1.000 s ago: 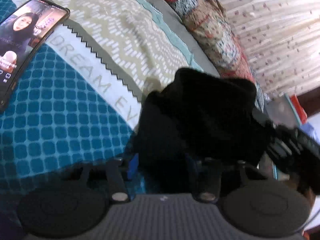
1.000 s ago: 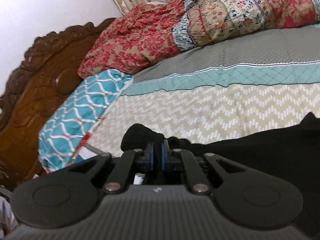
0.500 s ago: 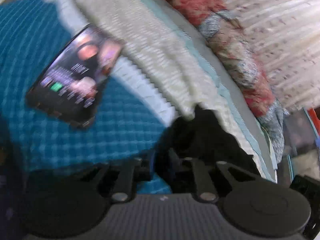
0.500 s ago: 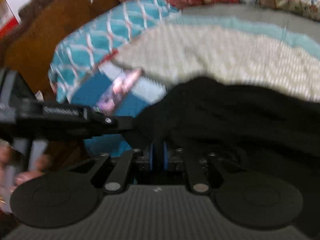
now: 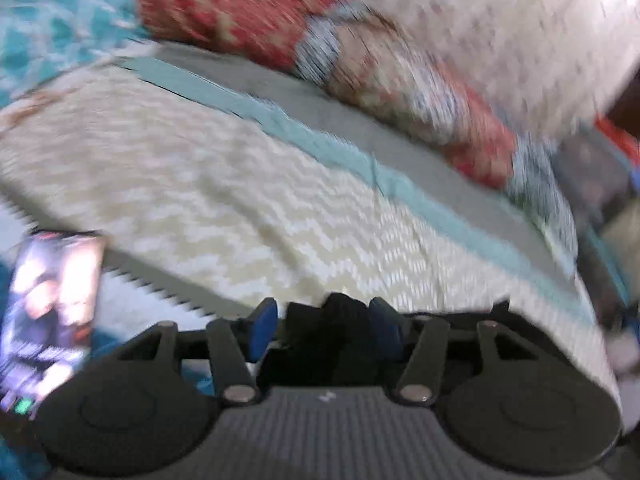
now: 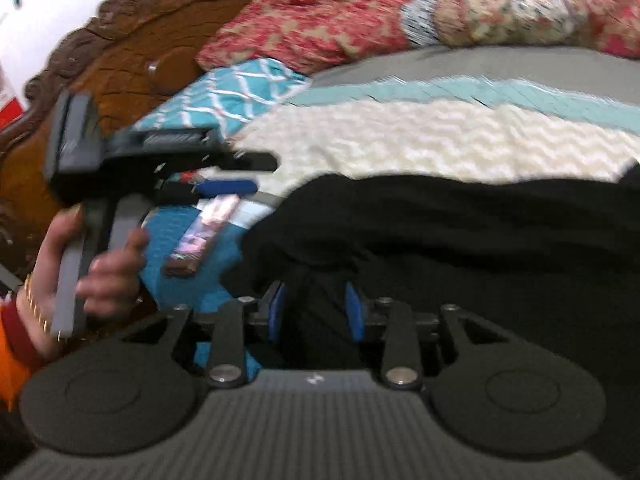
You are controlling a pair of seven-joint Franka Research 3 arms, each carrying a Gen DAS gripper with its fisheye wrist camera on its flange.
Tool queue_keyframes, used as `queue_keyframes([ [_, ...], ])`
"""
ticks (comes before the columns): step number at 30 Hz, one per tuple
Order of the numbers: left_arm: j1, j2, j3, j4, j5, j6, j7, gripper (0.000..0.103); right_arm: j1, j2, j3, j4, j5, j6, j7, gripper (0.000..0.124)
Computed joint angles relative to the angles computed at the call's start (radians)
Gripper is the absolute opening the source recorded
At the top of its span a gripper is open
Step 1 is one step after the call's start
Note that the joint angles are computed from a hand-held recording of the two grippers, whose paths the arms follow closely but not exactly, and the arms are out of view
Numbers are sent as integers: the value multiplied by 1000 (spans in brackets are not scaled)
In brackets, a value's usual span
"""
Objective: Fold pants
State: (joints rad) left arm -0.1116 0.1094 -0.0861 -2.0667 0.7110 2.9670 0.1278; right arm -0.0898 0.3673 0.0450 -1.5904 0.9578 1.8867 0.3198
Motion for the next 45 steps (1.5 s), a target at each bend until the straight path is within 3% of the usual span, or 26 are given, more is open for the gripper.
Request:
queue_keyframes([
  [2, 52, 76, -80, 64, -238, -22, 278, 55, 2, 2, -6, -7, -10, 20, 12, 36],
  [4, 37, 104, -84, 101, -294, -90, 345, 28, 5, 2, -6, -14, -19, 37, 13, 36],
  [5, 25, 105, -72, 101, -302, -91, 346, 24, 7, 5, -6, -12, -27, 40, 12, 36],
  [6, 13, 95, -55, 84, -298, -57, 319, 15, 9, 9, -5, -11, -36, 43, 12, 36],
  [7, -15, 68, -22, 60, -225, -38, 222, 14, 15, 11, -4, -11, -50, 43, 15, 36],
  [9, -92, -5, 63, 22, 62, -92, -79, 12, 9, 14, -3, -10, -66, 14, 4, 36],
  [10, -115, -29, 85, 1, 134, -110, -172, 12, 10, 13, -1, -13, -73, 7, -2, 37],
  [13, -72, -22, 41, -30, 52, -106, -170, 16, 24, 10, -2, -32, -103, 13, -18, 37],
  [17, -45, -55, -10, -34, 63, -184, -206, 36, 27, 29, 1, -1, -110, 0, 1, 37],
  [19, -36, -104, -27, -54, 140, -231, -302, 39, -2, 17, 1, -2, -72, -33, -22, 37],
  [23, 1, -155, -68, -63, 297, -199, -457, 39, -49, 11, -12, 4, 4, -62, -40, 37],
  [26, -8, -105, -95, 10, 320, -169, -392, 39, -73, 1, -28, -13, 45, -29, -37, 37],
  [29, -38, -15, -105, 86, 238, -112, -227, 42, -92, 16, -39, -13, 88, 29, -6, 38],
  [32, -67, 83, -136, 165, 40, -158, 30, 42, -113, 55, -43, 19, 100, 51, 89, 38],
  [34, -99, 123, -142, 210, -15, -268, 130, 41, -116, 64, -44, 17, 81, 87, 128, 38],
  [36, -148, 145, -125, 251, -21, -431, 167, 38, -107, 67, -47, 4, 36, 131, 150, 37],
  [37, -162, 141, -111, 240, -24, -454, 166, 32, -103, 75, -48, 5, 11, 142, 167, 36],
  [40, -159, 97, -85, 162, -46, -392, 124, 22, -139, 110, -33, 34, 19, 99, 197, 36],
  [42, -156, 89, -85, 168, -87, -406, 123, 23, -162, 131, -23, 68, 35, 62, 222, 36],
  [44, -162, 68, -89, 171, -103, -427, 110, 26, -188, 123, -13, 65, 84, 59, 217, 38],
  [45, -165, 59, -89, 173, -97, -420, 99, 35, -204, 123, -11, 69, 113, 59, 211, 38],
])
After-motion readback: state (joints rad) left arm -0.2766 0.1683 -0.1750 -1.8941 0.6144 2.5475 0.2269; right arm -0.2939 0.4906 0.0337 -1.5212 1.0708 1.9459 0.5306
